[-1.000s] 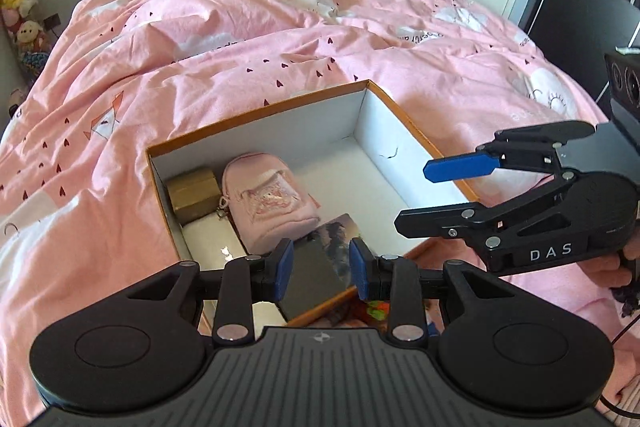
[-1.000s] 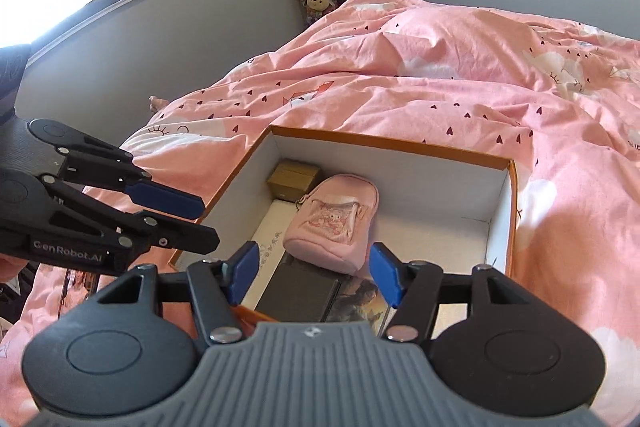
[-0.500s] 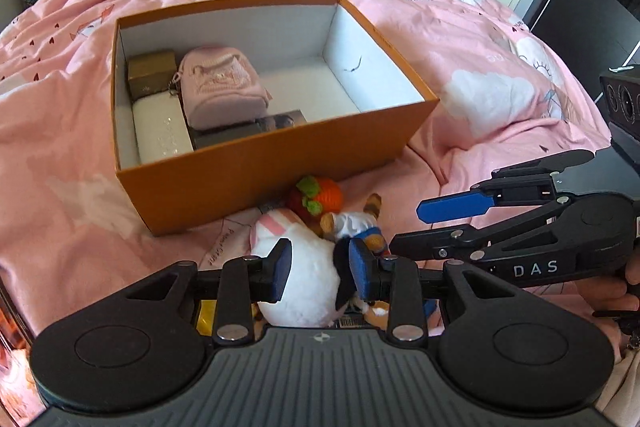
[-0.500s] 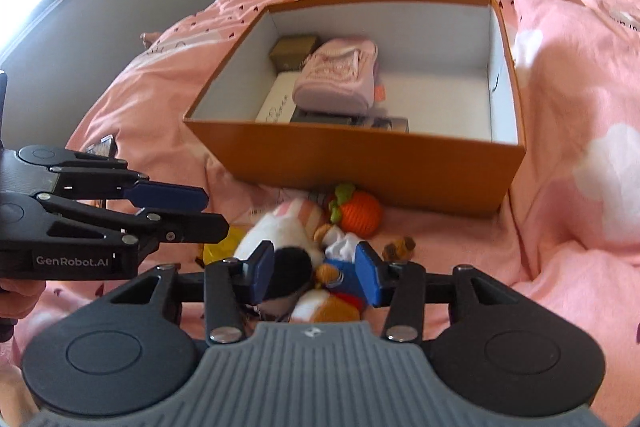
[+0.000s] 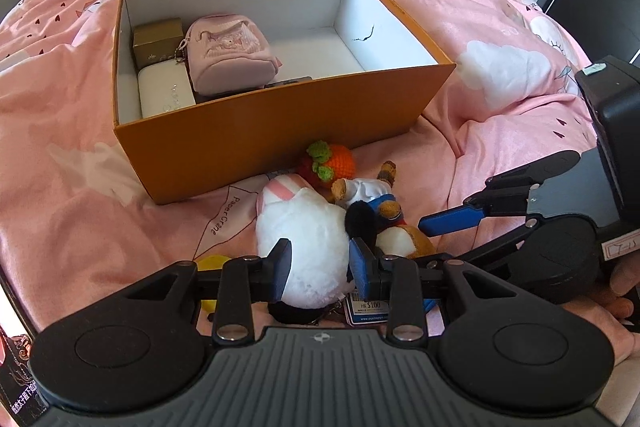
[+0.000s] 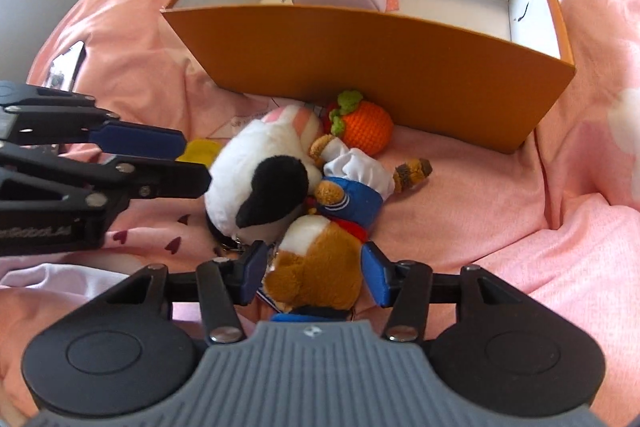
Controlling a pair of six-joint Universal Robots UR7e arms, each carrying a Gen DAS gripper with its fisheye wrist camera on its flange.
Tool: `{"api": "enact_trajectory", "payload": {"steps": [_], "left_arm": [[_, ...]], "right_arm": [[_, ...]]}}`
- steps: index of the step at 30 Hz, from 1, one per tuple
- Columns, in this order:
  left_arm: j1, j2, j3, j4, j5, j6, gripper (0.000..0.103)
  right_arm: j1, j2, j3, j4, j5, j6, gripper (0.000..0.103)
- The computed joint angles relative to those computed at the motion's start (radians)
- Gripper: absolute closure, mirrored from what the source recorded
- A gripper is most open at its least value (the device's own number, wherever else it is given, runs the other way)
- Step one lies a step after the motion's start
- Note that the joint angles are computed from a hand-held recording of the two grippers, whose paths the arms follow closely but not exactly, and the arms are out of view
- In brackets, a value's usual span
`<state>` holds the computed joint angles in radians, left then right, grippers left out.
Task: Organize objects
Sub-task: 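Grasp the white-black plush with the left tool while the right tool grasps the brown sailor bear, then lift and carry both plush toys over the orange box with both tools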
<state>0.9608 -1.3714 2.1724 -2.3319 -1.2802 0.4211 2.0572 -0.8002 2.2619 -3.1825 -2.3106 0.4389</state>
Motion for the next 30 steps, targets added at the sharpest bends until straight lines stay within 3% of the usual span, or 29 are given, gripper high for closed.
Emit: {"api": "enact_trajectory", "payload": {"steps": [8, 11, 17, 21, 30], "left_arm": [[-0.013, 0.001, 0.025, -0.03, -0.005, 0.053, 0.053], [-0.032, 0.01, 0.046, -0.054, 0.02, 0.057, 0.044], [-0.101, 0.029, 0.127, -0.167, 0.125, 0.09, 0.038], [-0.135, 0.059, 0.171, -0.222, 0.215, 0.107, 0.037], [-0.139, 0.127, 0.171, -0.283, 0.275, 0.064, 0.036]], "right_arm": [[-0.017, -0.026, 0.033, -0.042, 0.021, 0.002, 0.064], [0.011, -0.057, 0.051, -0.019, -0.033, 0.026, 0.064], [0.021, -0.098, 0.077, 0.012, -0.119, 0.072, 0.064], [-0.015, -0.101, 0.098, -0.036, -0.096, 0.071, 0.063], [-0.084, -0.095, 0.124, -0.142, -0.027, 0.034, 0.058]]}}
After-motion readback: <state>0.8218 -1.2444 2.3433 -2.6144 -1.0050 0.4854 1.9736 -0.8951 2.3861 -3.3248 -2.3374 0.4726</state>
